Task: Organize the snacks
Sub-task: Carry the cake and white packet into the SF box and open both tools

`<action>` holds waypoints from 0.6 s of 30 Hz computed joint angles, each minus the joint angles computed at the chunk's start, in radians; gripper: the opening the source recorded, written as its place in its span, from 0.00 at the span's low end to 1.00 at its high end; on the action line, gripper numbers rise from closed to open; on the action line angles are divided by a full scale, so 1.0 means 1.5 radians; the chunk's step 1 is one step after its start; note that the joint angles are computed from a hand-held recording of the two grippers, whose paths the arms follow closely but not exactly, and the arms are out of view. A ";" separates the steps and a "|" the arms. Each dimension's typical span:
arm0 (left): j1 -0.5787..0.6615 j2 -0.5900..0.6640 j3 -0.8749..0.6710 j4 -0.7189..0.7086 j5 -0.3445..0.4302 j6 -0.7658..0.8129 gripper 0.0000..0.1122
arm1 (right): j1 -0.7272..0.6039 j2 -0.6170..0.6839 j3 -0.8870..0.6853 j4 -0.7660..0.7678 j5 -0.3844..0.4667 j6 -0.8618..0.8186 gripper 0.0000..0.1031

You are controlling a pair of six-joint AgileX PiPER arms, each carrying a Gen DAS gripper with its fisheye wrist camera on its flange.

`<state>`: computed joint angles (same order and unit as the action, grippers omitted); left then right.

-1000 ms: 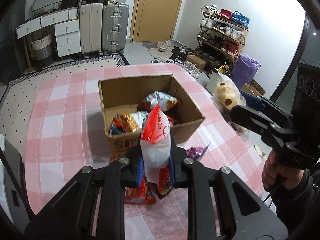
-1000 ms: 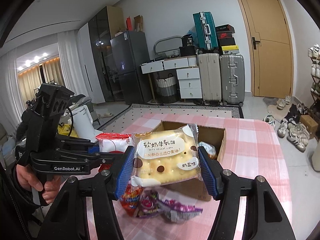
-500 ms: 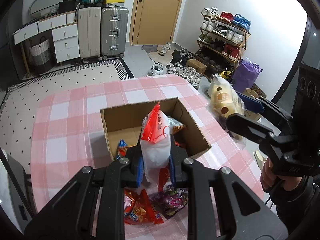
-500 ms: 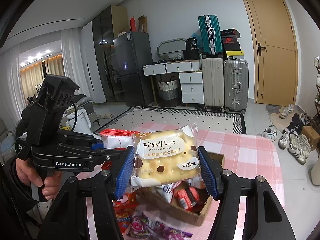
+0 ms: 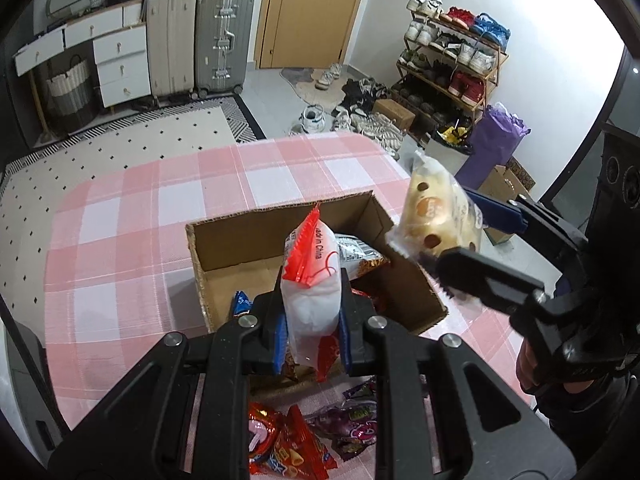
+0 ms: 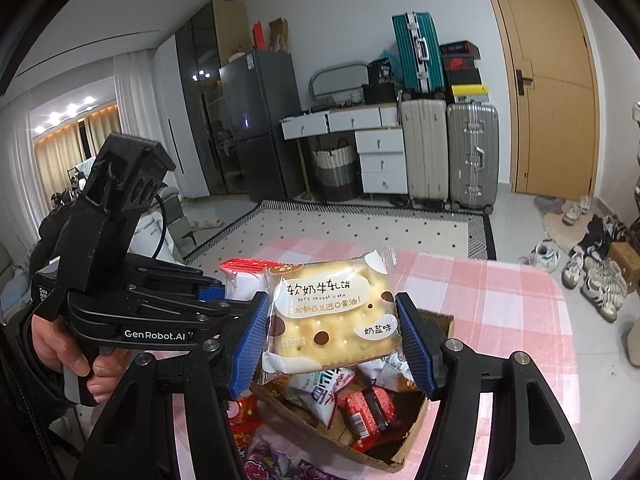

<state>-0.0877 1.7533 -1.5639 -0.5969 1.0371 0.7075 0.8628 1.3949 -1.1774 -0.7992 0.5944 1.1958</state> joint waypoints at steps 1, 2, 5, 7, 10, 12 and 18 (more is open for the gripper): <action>-0.003 0.011 -0.003 0.001 -0.002 0.000 0.15 | -0.005 0.005 0.004 0.002 -0.008 -0.001 0.61; -0.005 0.019 -0.004 0.001 -0.006 0.000 0.15 | -0.012 0.010 0.009 0.004 -0.018 0.001 0.61; -0.013 0.046 -0.009 0.000 -0.015 0.003 0.15 | -0.037 0.024 0.026 0.014 -0.053 0.004 0.61; -0.019 0.062 -0.013 0.001 -0.021 0.004 0.15 | -0.047 0.035 0.034 0.017 -0.068 0.006 0.61; -0.029 0.084 -0.020 0.005 -0.027 0.000 0.15 | -0.064 0.053 0.039 0.028 -0.089 -0.004 0.61; -0.035 0.097 -0.026 0.007 -0.031 -0.001 0.15 | -0.068 0.065 0.040 0.016 -0.092 0.002 0.61; -0.043 0.130 -0.045 0.006 -0.037 -0.008 0.15 | -0.082 0.088 0.042 0.004 -0.106 0.012 0.62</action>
<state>-0.1518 1.9483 -1.6318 -0.5875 0.9815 0.6952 0.7404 1.5274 -1.1150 -0.7939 0.4347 1.2134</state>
